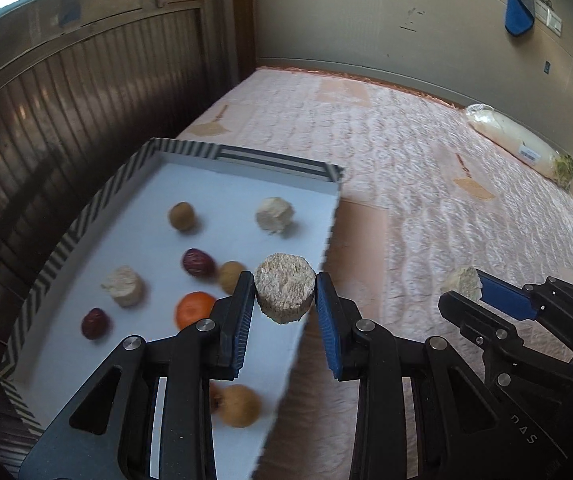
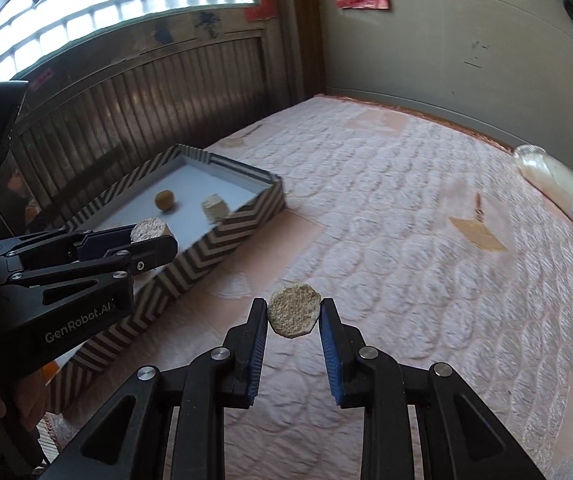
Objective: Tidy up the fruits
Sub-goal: 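Carry both pale chunks over the tray and open both grippers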
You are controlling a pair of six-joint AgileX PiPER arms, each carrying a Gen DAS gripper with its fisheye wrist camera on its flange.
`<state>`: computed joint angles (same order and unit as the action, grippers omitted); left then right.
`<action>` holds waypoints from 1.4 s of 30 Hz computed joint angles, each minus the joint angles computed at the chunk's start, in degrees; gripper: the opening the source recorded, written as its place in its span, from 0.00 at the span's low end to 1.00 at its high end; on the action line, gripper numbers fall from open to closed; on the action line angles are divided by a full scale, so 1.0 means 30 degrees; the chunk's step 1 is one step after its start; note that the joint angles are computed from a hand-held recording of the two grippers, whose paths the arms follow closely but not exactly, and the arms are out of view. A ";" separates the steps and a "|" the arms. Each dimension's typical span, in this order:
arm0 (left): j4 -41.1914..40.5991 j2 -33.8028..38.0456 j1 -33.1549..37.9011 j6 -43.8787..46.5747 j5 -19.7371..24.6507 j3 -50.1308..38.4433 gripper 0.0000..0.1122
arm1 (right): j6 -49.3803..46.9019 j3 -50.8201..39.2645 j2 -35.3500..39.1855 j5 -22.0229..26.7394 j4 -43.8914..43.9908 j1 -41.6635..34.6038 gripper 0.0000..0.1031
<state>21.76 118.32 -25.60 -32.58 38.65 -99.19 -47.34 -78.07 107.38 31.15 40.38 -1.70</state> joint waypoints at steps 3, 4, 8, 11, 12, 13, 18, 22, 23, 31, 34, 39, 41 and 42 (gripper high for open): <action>0.0734 -0.0621 0.0376 -0.0686 -0.0393 0.0978 0.27 | 0.0330 -0.0422 0.0139 0.0051 -0.0341 0.0721 0.25; 0.0950 -0.0826 0.0522 -0.0889 -0.0537 0.1298 0.27 | 0.0435 -0.0532 0.0180 0.0069 -0.0447 0.0869 0.25; 0.1327 -0.1335 0.1033 -0.1299 -0.0847 0.2138 0.27 | 0.0999 -0.1133 0.0380 0.0191 -0.1053 0.1742 0.25; 0.1529 -0.1686 0.1469 -0.1581 -0.1088 0.2792 0.27 | 0.1462 -0.1732 0.0717 0.0322 -0.1594 0.2362 0.25; 0.1587 -0.1843 0.1620 -0.1671 -0.1196 0.3078 0.27 | 0.1596 -0.1935 0.0835 0.0369 -0.1766 0.2587 0.25; 0.1632 -0.1956 0.1747 -0.1741 -0.1284 0.3293 0.27 | 0.1700 -0.2088 0.0932 0.0402 -0.1891 0.2754 0.25; 0.1882 -0.2450 0.2353 -0.2102 -0.1616 0.4339 0.27 | 0.2236 -0.3204 0.1584 0.0835 -0.2522 0.3610 0.25; 0.1754 -0.2603 0.2717 -0.2049 -0.1746 0.4768 0.27 | 0.2578 -0.4077 0.2146 0.1152 -0.3010 0.4225 0.25; 0.1729 -0.2611 0.2784 -0.2015 -0.1765 0.4845 0.27 | 0.2662 -0.4317 0.2305 0.1260 -0.3113 0.4368 0.25; 0.0673 -0.2423 0.3379 -0.1189 -0.1908 0.5071 0.27 | 0.3913 -0.6473 0.3898 0.2171 -0.4178 0.5075 0.25; 0.0572 -0.2487 0.3497 -0.1030 -0.1973 0.5131 0.27 | 0.4292 -0.7229 0.4459 0.2477 -0.4549 0.5244 0.25; -0.0765 -0.2111 0.3722 0.0310 -0.1524 0.4543 0.27 | 0.4751 -0.8651 0.5459 0.3190 -0.4820 0.5379 0.25; -0.0900 -0.2025 0.3750 0.0365 -0.1440 0.4412 0.27 | 0.4716 -0.8973 0.5698 0.3251 -0.4678 0.5366 0.25; -0.1036 -0.1906 0.3790 0.0468 -0.1313 0.4201 0.27 | 0.4656 -0.9145 0.5806 0.3361 -0.4462 0.5320 0.25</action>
